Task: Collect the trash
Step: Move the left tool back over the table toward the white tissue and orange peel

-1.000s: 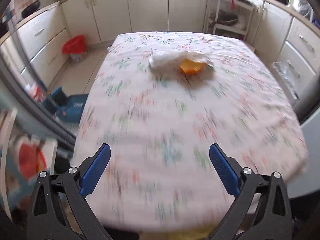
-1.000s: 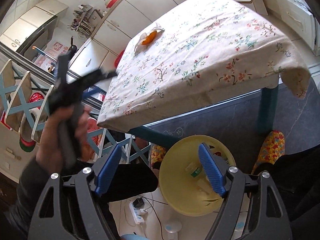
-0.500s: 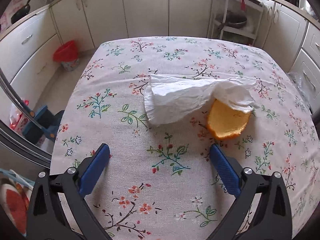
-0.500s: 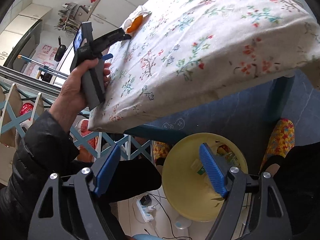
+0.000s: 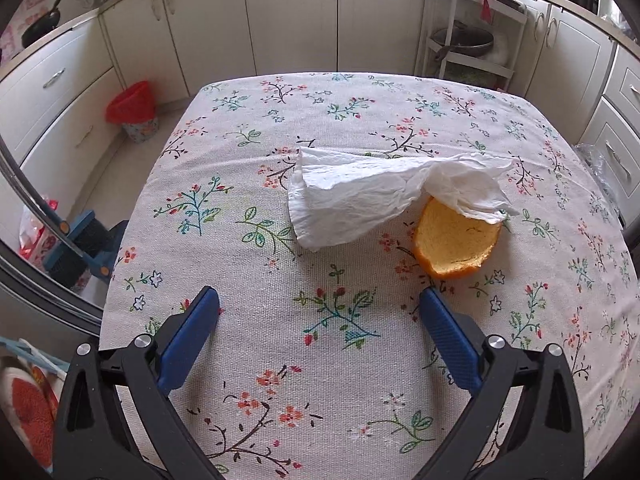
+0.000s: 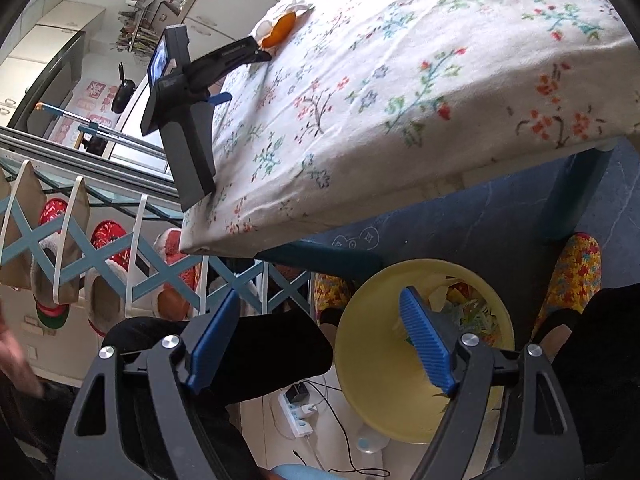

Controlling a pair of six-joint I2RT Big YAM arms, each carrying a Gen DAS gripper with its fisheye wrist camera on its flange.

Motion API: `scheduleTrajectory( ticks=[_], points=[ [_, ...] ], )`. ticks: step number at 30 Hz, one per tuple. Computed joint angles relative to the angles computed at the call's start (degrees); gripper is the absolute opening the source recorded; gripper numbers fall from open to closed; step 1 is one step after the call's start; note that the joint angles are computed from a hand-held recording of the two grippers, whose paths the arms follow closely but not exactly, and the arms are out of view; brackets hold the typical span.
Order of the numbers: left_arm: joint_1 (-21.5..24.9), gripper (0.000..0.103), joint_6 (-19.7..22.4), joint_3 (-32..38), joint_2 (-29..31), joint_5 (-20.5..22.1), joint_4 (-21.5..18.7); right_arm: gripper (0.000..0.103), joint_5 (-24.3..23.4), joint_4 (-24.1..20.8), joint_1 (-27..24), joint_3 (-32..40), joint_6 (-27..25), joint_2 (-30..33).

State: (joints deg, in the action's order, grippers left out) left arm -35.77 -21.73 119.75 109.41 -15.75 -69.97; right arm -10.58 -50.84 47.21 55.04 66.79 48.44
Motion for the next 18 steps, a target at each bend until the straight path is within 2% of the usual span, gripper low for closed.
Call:
scheduleTrajectory(
  ticks=[18],
  points=[
    [0.0, 0.096, 0.0, 0.1, 0.1, 0.0, 0.0, 0.08, 0.1, -1.3, 1.2, -0.5, 1.7, -0.8]
  ],
)
